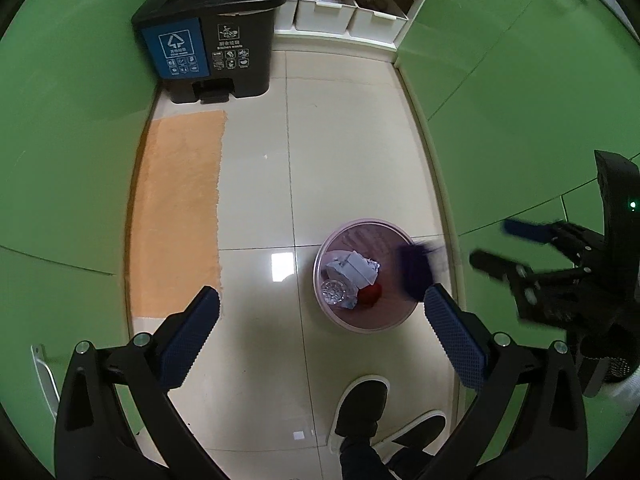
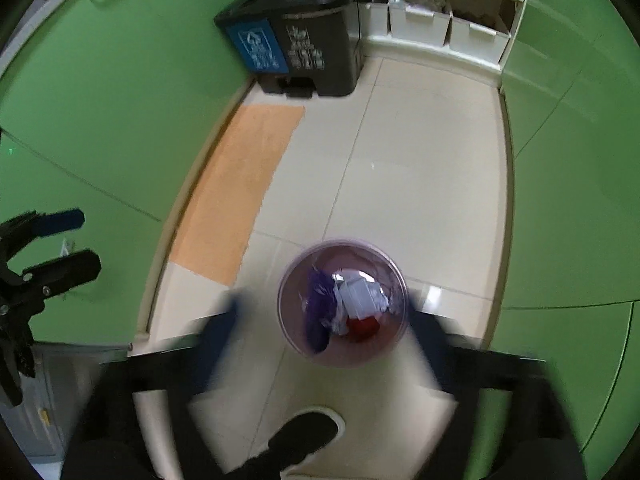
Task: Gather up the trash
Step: 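Open both grippers to drop the box and pouch into the wastebasket, then move both tools back toward the counter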
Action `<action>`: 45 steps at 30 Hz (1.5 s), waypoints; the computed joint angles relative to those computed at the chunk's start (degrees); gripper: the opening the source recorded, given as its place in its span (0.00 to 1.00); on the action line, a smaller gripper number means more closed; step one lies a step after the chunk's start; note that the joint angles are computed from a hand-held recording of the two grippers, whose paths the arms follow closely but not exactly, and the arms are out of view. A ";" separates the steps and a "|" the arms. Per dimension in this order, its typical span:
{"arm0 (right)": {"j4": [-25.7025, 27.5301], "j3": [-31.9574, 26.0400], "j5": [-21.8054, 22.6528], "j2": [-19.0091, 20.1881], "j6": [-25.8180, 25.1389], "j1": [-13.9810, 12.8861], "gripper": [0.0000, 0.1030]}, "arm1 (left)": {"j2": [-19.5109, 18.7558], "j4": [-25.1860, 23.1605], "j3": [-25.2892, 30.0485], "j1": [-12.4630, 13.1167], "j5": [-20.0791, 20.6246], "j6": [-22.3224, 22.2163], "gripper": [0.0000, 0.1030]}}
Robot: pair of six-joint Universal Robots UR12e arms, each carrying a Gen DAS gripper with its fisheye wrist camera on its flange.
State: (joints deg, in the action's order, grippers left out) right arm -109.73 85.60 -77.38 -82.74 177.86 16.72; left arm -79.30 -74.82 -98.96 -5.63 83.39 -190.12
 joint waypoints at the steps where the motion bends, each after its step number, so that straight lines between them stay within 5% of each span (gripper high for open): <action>1: -0.27 0.05 -0.08 0.02 -0.20 0.05 0.94 | 0.10 0.10 -0.03 0.07 0.01 -0.09 0.97; 11: 5.08 -1.93 -0.87 -1.37 0.60 -0.97 0.94 | 0.06 -1.01 2.44 -1.83 0.76 -1.94 0.97; 18: 10.42 -7.54 -1.50 -4.22 2.44 -2.66 0.94 | -1.40 -6.21 10.64 -4.89 0.59 -2.25 0.97; 32: 19.98 -24.12 -4.49 -10.80 10.33 -8.41 0.94 | -11.35 -19.63 41.85 -14.53 0.70 1.92 0.97; 45: 19.08 -25.56 -13.87 -19.55 19.96 -18.27 0.94 | -26.83 -26.22 71.78 -22.74 -5.40 12.07 0.97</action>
State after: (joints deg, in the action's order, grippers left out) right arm -90.65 60.05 -91.24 -102.30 197.82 -1.55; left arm -106.13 -101.04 -27.18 -28.37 77.99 -178.05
